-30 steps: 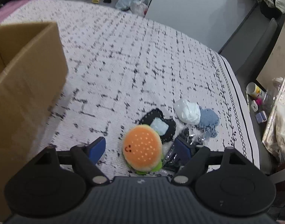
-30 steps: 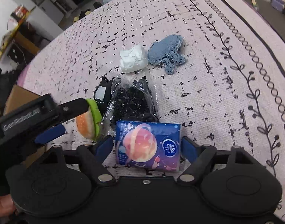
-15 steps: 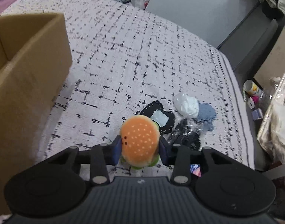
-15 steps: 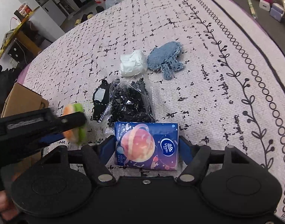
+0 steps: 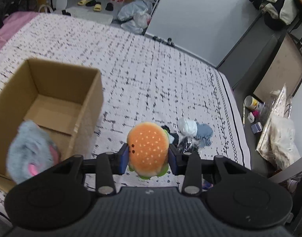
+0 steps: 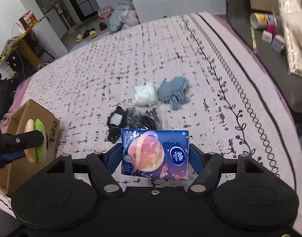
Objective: Organize soft objects
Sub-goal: 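Grasp the hamburger plush with the left gripper while the right gripper grasps the tissue pack, then lower the hamburger plush into the box with the left gripper while the right drops the tissue pack in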
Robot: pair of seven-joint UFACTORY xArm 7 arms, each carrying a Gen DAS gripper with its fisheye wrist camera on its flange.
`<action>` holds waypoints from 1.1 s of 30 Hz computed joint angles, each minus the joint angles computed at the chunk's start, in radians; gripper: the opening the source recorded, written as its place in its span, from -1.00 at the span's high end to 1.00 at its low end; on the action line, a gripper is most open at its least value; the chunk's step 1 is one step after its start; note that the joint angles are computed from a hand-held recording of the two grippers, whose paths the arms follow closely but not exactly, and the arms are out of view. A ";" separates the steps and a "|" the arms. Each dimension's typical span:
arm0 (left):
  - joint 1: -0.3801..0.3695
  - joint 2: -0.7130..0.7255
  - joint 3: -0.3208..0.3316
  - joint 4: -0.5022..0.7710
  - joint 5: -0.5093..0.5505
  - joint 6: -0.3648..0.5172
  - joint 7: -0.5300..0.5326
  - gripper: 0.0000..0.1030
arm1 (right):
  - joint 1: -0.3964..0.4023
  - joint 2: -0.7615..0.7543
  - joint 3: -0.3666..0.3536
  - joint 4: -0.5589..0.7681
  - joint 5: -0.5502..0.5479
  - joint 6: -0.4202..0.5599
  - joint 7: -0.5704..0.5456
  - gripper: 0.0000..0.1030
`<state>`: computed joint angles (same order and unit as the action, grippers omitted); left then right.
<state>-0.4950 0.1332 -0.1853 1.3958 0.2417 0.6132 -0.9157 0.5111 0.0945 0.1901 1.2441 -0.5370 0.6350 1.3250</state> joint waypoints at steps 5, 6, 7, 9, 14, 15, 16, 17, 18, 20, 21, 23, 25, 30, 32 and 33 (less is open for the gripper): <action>0.021 -0.068 0.001 -0.054 -0.002 -0.013 0.000 0.23 | 0.018 -0.021 0.015 0.036 -0.040 0.057 0.040 -0.33; 0.026 -0.081 -0.001 -0.063 -0.002 -0.016 0.002 0.23 | 0.023 -0.022 0.019 0.048 -0.050 0.070 0.044 -0.33; 0.033 -0.092 -0.002 -0.072 -0.004 -0.022 0.007 0.23 | 0.028 -0.020 0.023 0.062 -0.063 0.083 0.050 -0.33; 0.046 -0.120 -0.005 -0.095 -0.005 -0.037 0.011 0.23 | 0.039 -0.019 0.029 0.087 -0.090 0.099 0.061 -0.33; 0.083 -0.183 -0.011 -0.146 -0.019 -0.063 0.031 0.23 | 0.071 0.006 0.037 0.161 -0.151 0.135 0.091 -0.33; 0.091 -0.192 -0.013 -0.153 -0.021 -0.066 0.034 0.23 | 0.080 0.016 0.037 0.182 -0.164 0.142 0.094 -0.33; 0.099 -0.202 -0.013 -0.160 -0.021 -0.069 0.038 0.22 | 0.089 0.022 0.036 0.196 -0.175 0.149 0.096 -0.33; 0.106 -0.209 -0.014 -0.165 -0.023 -0.071 0.049 0.22 | 0.099 0.034 0.036 0.217 -0.187 0.157 0.094 -0.33; 0.113 -0.215 -0.013 -0.168 -0.029 -0.073 0.065 0.22 | 0.109 0.046 0.034 0.239 -0.196 0.167 0.092 -0.33; 0.125 -0.232 -0.009 -0.181 -0.051 -0.081 0.100 0.22 | 0.129 0.071 0.029 0.279 -0.205 0.183 0.085 -0.33; 0.132 -0.239 -0.008 -0.187 -0.061 -0.085 0.116 0.22 | 0.140 0.083 0.025 0.299 -0.209 0.190 0.080 -0.33; 0.145 -0.255 -0.006 -0.200 -0.074 -0.090 0.138 0.22 | 0.162 0.105 0.016 0.335 -0.220 0.205 0.079 -0.33; 0.157 -0.270 -0.001 -0.216 -0.097 -0.097 0.161 0.22 | 0.183 0.126 0.006 0.367 -0.224 0.217 0.079 -0.33; 0.186 -0.308 0.009 -0.259 -0.143 -0.112 0.204 0.22 | 0.237 0.184 -0.018 0.460 -0.235 0.255 0.069 -0.33; 0.195 -0.318 0.014 -0.271 -0.162 -0.116 0.225 0.22 | 0.256 0.203 -0.029 0.489 -0.239 0.261 0.067 -0.33; 0.200 -0.323 0.016 -0.277 -0.170 -0.118 0.233 0.22 | 0.264 0.216 -0.034 0.509 -0.237 0.265 0.063 -0.33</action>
